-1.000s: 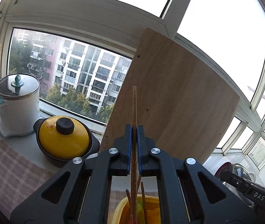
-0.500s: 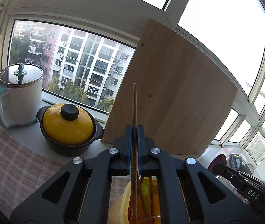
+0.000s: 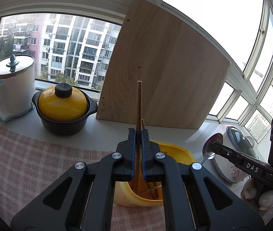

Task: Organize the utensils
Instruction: 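Open both grippers to drop chopstick and metal spoon into the yellow container, then move both open grippers back over the remaining chopsticks on the cloth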

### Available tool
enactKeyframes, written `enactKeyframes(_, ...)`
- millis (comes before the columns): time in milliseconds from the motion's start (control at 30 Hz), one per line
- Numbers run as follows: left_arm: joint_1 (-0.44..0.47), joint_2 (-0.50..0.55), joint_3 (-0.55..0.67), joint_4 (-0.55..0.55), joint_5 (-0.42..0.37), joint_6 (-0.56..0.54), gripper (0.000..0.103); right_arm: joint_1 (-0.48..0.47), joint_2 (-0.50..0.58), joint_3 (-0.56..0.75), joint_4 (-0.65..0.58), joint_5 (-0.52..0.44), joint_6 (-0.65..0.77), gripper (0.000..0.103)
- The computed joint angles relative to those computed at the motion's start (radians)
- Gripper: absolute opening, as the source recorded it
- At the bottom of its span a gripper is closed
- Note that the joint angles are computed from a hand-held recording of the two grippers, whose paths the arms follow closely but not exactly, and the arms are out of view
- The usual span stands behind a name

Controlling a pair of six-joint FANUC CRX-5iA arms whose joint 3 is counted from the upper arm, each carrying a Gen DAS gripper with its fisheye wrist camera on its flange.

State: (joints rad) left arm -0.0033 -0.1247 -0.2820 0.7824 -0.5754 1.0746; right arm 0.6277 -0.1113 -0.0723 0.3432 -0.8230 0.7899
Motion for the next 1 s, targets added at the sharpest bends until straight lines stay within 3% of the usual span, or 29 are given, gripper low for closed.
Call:
enactKeyframes(233,0.003,-0.006,0.012,-0.004,-0.069,-0.034,0.005,0.015,-0.010,0.007,-0.032,-0.006,0.035,0.005)
enactKeyframes(267,0.008,-0.008,0.017,-0.013,-0.082,-0.030,0.008,0.020,-0.012,0.007,-0.032,-0.009,0.035,0.017)
enactKeyframes(300,0.012,-0.013,0.015,-0.016,-0.090,-0.028,0.017,0.024,-0.016,0.003,-0.026,-0.008,0.028,0.035)
enactKeyframes(333,0.018,-0.021,0.008,-0.010,-0.095,-0.033,0.026,0.031,-0.022,-0.006,-0.009,-0.004,0.010,0.040)
enactKeyframes(467,0.042,-0.051,-0.010,-0.018,-0.111,-0.029,0.027,0.054,-0.042,-0.027,0.024,-0.008,-0.039,0.046)
enactKeyframes(700,0.092,-0.092,-0.028,-0.055,-0.175,-0.032,0.027,0.108,-0.089,-0.086,0.121,-0.016,-0.156,0.072)
enactKeyframes(1000,0.163,-0.153,-0.044,-0.149,-0.273,-0.021,0.027,0.198,-0.148,-0.143,0.232,-0.072,-0.295,0.093)
